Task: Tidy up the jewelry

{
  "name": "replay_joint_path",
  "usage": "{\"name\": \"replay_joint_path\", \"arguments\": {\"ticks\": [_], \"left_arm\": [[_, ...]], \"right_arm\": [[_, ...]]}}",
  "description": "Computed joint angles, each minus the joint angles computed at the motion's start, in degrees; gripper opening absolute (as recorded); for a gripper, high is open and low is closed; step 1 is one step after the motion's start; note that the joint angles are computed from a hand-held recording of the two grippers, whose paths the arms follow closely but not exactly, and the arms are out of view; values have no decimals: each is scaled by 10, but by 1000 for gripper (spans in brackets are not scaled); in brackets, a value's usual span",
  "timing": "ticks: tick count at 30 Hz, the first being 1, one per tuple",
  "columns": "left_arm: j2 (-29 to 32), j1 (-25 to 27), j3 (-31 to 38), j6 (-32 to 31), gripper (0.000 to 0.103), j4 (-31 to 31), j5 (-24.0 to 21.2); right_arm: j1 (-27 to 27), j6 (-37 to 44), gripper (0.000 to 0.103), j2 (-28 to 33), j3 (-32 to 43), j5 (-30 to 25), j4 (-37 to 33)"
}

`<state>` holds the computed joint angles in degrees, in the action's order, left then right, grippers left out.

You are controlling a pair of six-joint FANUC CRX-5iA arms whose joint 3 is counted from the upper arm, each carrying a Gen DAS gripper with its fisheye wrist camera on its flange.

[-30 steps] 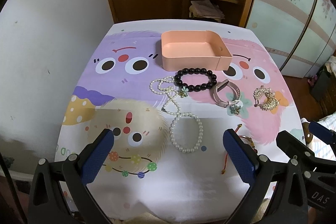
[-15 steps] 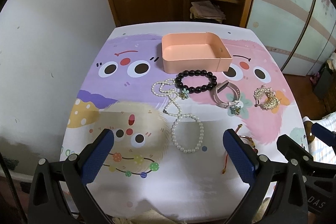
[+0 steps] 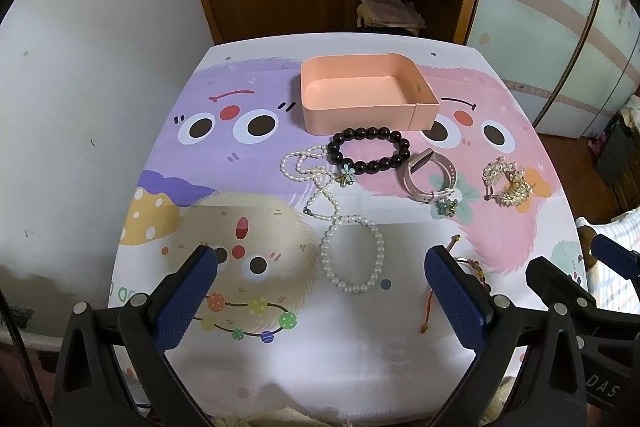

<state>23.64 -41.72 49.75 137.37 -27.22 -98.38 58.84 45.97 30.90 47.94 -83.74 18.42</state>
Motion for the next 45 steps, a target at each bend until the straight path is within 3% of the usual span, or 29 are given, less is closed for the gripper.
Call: {"name": "replay_joint_path", "arguments": {"ticks": [21, 34, 38, 45], "left_arm": [[26, 27, 5, -17, 102, 47, 6], [35, 30, 17, -27, 102, 37, 5], [13, 39, -17, -13, 102, 37, 33], [-25, 77, -99, 22, 102, 95, 102]], "right_arm": [[-26, 21, 94, 17, 20, 3, -54], [-52, 7, 94, 7, 4, 22, -103], [-63, -4, 94, -3, -15, 38, -106], [-80, -17, 94, -9, -38, 54, -93]]}}
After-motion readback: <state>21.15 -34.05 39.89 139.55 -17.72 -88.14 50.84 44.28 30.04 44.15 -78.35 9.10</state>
